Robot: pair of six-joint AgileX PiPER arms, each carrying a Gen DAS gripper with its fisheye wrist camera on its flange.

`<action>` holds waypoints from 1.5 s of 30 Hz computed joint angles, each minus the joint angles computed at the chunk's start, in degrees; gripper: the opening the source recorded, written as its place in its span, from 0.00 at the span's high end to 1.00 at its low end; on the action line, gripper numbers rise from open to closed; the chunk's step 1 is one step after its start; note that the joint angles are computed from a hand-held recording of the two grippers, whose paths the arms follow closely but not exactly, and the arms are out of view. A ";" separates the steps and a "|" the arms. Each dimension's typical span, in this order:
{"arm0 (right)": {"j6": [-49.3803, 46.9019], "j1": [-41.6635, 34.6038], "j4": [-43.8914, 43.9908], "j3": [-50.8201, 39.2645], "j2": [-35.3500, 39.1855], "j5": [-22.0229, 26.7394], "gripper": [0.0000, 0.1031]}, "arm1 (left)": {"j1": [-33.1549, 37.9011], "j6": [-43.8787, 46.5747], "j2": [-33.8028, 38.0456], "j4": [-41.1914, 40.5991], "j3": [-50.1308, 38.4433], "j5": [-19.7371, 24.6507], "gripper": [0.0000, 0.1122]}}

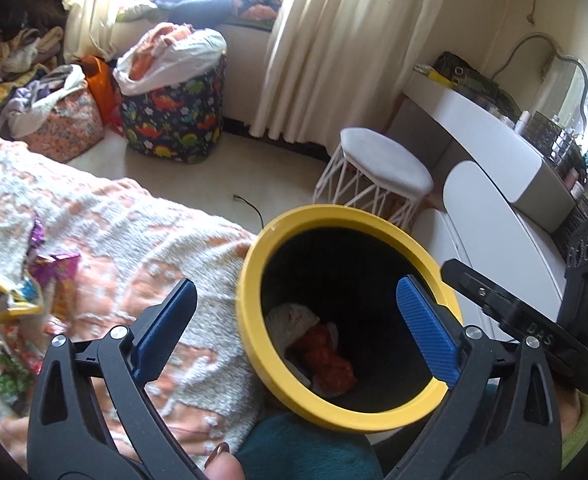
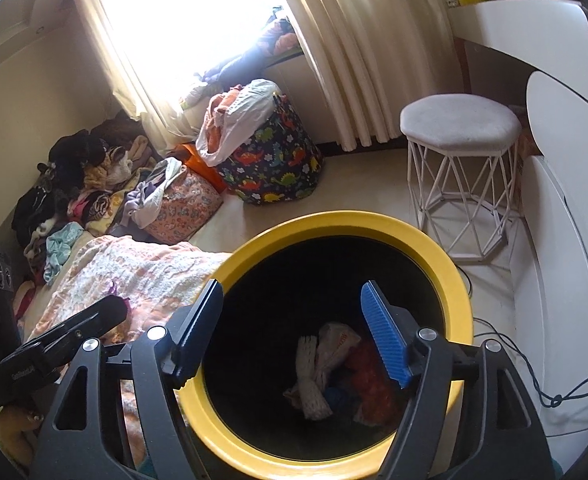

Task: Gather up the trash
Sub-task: 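Move both tools back over the snack wrappers on the bed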

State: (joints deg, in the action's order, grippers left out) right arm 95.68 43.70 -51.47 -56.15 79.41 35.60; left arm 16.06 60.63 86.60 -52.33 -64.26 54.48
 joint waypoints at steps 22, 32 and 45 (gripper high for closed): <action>-5.57 7.18 -3.16 -12.57 7.00 1.81 0.32 | 11.87 3.07 1.30 -5.32 -4.62 2.49 0.18; -12.05 8.06 0.31 -19.40 12.66 0.53 0.32 | 16.52 3.23 3.70 -6.50 -7.76 3.82 0.18; -29.85 8.99 12.90 -32.47 23.12 -1.05 0.32 | 21.79 1.63 8.88 -6.23 -12.27 4.48 0.18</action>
State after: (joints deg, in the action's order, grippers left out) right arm 65.84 52.68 -38.56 -88.63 102.53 34.55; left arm 37.84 62.26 95.49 -58.56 -76.53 58.97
